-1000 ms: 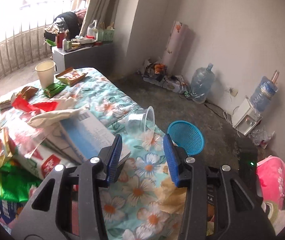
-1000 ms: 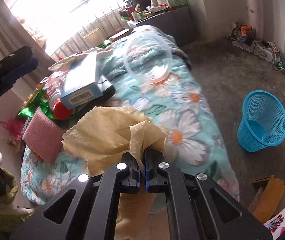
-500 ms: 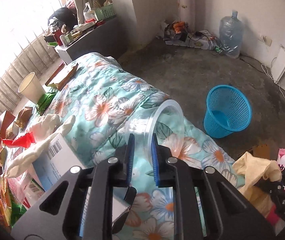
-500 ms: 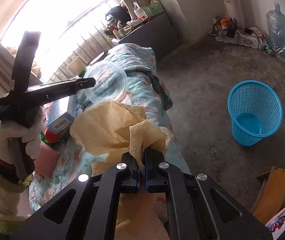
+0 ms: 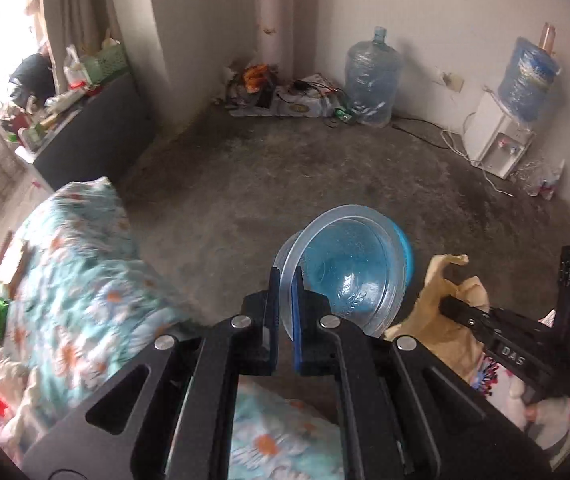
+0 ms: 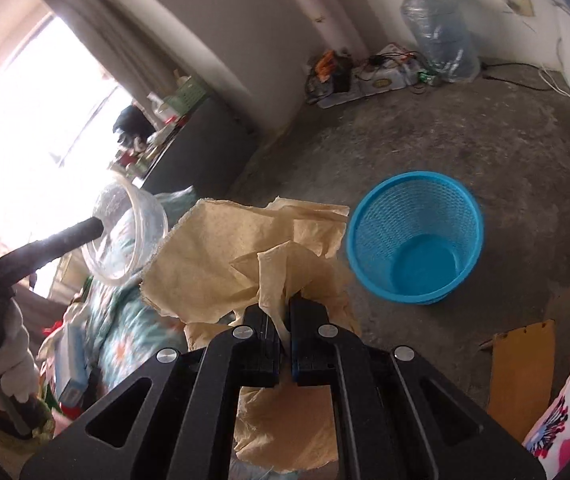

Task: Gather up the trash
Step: 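Carry cup and paper over the blue wastebasket and open both tools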

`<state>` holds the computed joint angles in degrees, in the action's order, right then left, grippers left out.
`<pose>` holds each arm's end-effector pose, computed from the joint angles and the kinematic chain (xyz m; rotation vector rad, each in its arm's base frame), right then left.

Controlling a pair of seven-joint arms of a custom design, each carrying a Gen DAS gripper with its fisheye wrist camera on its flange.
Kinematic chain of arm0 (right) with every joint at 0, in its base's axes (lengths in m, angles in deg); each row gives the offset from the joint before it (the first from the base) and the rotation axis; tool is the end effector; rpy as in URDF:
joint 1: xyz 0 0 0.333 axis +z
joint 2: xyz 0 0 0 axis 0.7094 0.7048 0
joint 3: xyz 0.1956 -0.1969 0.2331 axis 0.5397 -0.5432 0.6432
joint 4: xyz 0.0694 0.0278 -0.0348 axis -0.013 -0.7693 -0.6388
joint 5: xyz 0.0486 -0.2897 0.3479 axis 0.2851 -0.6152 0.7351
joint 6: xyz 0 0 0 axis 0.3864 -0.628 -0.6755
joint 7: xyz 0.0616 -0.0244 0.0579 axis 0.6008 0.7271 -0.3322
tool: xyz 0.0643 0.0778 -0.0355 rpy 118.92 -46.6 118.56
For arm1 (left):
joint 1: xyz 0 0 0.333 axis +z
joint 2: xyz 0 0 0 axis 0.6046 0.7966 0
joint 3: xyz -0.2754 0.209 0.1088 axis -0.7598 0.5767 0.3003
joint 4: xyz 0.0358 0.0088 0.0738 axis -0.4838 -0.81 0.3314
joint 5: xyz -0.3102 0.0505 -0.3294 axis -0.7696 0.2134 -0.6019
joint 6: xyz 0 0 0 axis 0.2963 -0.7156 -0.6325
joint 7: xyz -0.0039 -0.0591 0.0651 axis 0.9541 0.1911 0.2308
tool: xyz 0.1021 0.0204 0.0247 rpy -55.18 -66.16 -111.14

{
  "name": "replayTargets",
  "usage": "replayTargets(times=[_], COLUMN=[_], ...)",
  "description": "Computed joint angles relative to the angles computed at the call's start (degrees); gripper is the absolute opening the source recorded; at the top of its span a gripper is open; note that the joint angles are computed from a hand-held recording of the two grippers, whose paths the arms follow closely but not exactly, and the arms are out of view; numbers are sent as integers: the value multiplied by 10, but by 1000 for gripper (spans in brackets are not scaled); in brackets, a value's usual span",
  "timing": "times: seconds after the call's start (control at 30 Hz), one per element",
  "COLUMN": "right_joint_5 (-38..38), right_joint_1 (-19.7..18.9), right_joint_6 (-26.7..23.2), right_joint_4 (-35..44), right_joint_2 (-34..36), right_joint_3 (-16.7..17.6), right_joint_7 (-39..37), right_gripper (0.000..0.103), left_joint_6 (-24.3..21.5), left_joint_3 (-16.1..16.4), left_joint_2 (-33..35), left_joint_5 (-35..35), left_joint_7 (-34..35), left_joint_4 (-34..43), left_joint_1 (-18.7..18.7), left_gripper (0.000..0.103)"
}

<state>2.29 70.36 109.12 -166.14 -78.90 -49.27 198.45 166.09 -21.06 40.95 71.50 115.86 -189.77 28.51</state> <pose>0.3997 0.2247 0.5139 -1.4242 1.8193 -0.0406 0.4606 -0.0795 0.6453 -1.7201 2.1314 -0.6586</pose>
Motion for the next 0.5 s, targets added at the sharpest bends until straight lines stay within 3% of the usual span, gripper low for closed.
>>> replayTargets(times=[0.1,0.3,0.4,0.47,0.5], right_joint_5=[14,215,262,250,244], right_joint_1=[-16,45,24,2,-8], right_joint_6=[14,-4,-48,-82,-104], right_joint_4=[16,95,147,178,196], right_joint_2=[54,185,248,287,307], right_joint_3=[-22,-137,-144,-139,-136], right_joint_7=[8,-133,-174,-168,-170], right_gripper=[4,5,8,10,23], left_joint_6=[5,-14,-25,-28,-29], left_joint_3=[-15,-56,-77,-85,-88], left_joint_2=[80,231,297,333,348], left_joint_5=[-13,0,39,47,50], left_joint_7=[6,-21,-61,-73,-76], left_joint_4=[34,106,146,168,177], left_joint_1=[-17,-8,0,3,4], left_gripper=[4,4,4,4,4])
